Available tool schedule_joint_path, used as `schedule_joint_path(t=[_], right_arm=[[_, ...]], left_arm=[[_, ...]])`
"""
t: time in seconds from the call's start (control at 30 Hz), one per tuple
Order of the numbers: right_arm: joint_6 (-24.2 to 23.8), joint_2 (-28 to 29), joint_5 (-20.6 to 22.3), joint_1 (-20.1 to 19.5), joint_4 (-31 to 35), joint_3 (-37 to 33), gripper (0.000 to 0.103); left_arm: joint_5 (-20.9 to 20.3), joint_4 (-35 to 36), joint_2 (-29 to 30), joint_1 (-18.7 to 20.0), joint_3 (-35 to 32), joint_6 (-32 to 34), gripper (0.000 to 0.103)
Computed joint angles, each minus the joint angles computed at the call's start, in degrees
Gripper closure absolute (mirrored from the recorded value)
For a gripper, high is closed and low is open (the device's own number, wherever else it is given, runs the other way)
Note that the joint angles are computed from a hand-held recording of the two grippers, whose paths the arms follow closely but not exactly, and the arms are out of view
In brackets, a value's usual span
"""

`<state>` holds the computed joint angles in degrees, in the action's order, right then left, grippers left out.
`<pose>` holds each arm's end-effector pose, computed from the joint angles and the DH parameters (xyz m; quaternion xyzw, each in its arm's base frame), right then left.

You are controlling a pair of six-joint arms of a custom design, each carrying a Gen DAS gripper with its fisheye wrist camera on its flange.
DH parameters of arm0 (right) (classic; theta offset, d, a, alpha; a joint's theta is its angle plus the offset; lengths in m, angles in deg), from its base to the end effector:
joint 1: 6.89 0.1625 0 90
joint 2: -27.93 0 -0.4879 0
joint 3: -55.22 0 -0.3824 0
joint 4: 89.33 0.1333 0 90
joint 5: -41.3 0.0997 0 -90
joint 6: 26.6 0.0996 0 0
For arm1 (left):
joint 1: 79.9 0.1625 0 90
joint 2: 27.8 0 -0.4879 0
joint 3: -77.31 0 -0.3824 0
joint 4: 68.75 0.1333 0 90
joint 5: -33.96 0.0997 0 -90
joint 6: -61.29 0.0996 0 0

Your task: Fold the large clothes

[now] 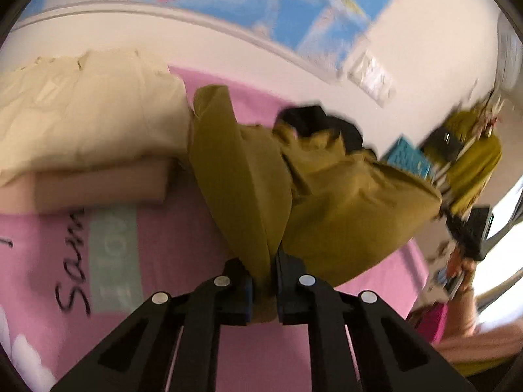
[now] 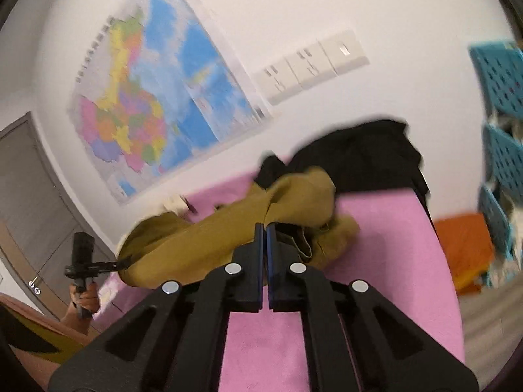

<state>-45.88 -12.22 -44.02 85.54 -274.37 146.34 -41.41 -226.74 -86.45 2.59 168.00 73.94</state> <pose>0.1733 -0.7477 0.1781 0.1895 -0.9067 0.3764 0.0175 0.0636 -0.7299 0.3568 0.1264 0.9358 -0.3004 0.1347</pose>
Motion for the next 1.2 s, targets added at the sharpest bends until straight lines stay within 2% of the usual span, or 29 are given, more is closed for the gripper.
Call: schedule_joint_path(t=[0.07,0.1,0.13,0.17,0.2,0.23,0.3,0.37,0.43,0.5,0.53,0.6,0.63,0.7,0.73,0.8,0.87,0.9,0.93,0.97,1.0,1.03,1.1,1.2], right_arm=[[1.36,-0.04,-3.74,-0.7,3.19,0.43,0.101],[2.28,0.62,-7.85,-0.49,3.94,0.14,0.101],[2.56,1.45,-12.26,-0.06,4.16,-0.26,0.101],[2.83,1.87,-14.37,-0.13,5.89,-0.75,0.098],[4.07,2.09,-16.03,-0.03,5.61,-0.96,0.095],[4.62,2.23,-17.71,0.36,4.87,-1.19,0.093],[3.02,2.17,-17.43,1.38,1.05,-1.31,0.089],[1.39,3.12,-19.27,3.25,-0.76,-3.33,0.055],[-2.54,4.48,-17.54,5.06,0.16,-6.28,0.053],[-6.11,6.39,-19.96,6.81,0.57,-9.17,0.048],[-8.21,7.69,-19.5,7.62,3.89,-11.84,0.046],[-9.53,9.64,-18.57,7.9,9.75,-16.21,0.039],[-9.89,11.97,-20.16,8.43,12.95,-20.13,0.039],[-9.02,14.46,-21.05,8.67,17.54,-24.65,0.039],[-7.8,16.47,-21.11,8.53,22.1,-28.76,0.038],[-6.27,19.25,-24.75,8.77,26.27,-33.63,0.038],[-5.09,21.73,-27.18,8.57,30.13,-37.91,0.038],[-3.73,22.81,-28.19,8.41,32.42,-40.05,0.041],[-3.32,23.47,-29.03,8.32,33.0,-41.04,0.054],[-3.74,23.75,-30.05,8.29,32.28,-41.21,0.069],[-4.17,23.83,-29.99,8.17,32.09,-41.29,0.077],[-4.54,23.47,-28.45,7.9,32.11,-40.86,0.101],[-5.46,23.14,-28.24,7.95,30.37,-40.03,0.102],[-6.47,21.17,-25.23,7.89,22.9,-36.55,0.102]], left_arm=[[-0.11,4.22,0.37,0.85,-0.62,-2.39,0.093],[0.42,5.82,0.79,1.19,-1.22,-3.49,0.09],[1.76,5.63,1.12,1.19,-1.16,-3.7,0.08],[3.43,3.79,1.18,0.84,-0.64,-3.4,0.072],[5.55,2.55,1.28,0.37,-0.41,-3.06,0.059],[8.93,0.7,1.27,-0.69,0.19,-2.03,0.053],[12.61,-1.73,1.09,-2.33,1.09,0.57,0.051],[17.7,-6.87,1.57,-4.96,2.11,5.54,0.042],[20.99,-11.01,1.97,-6.45,2.41,9.28,0.034],[24.98,-14.99,2.99,-7.73,1.23,11.85,0.033],[25.82,-17.23,3.42,-8.12,0.8,13.26,0.033],[22.55,-16.23,3.53,-8.3,-0.3,14.9,0.032],[20.59,-13.67,3.96,-8.33,-1.43,14.72,0.03],[19.34,-8.73,6.0,-8.46,-4.47,14.65,0.03],[19.99,-6.47,7.52,-8.49,-6.19,14.76,0.03],[21.34,-1.81,9.92,-8.25,-9.43,13.9,0.03],[24.4,2.13,13.35,-8.04,-13.75,12.72,0.034],[26.21,3.32,14.84,-7.84,-15.57,12.36,0.042],[27.63,3.79,16.03,-7.59,-17.03,12.4,0.053],[27.85,3.8,17.11,-7.2,-18.52,12.31,0.059],[27.92,3.25,17.9,-6.92,-19.61,12.12,0.074],[28.3,2.96,18.44,-6.78,-20.33,11.78,0.084],[26.47,5.2,18.76,-6.33,-22.41,9.86,0.096],[25.87,3.87,19.52,-6.55,-23.77,10.67,0.099]])
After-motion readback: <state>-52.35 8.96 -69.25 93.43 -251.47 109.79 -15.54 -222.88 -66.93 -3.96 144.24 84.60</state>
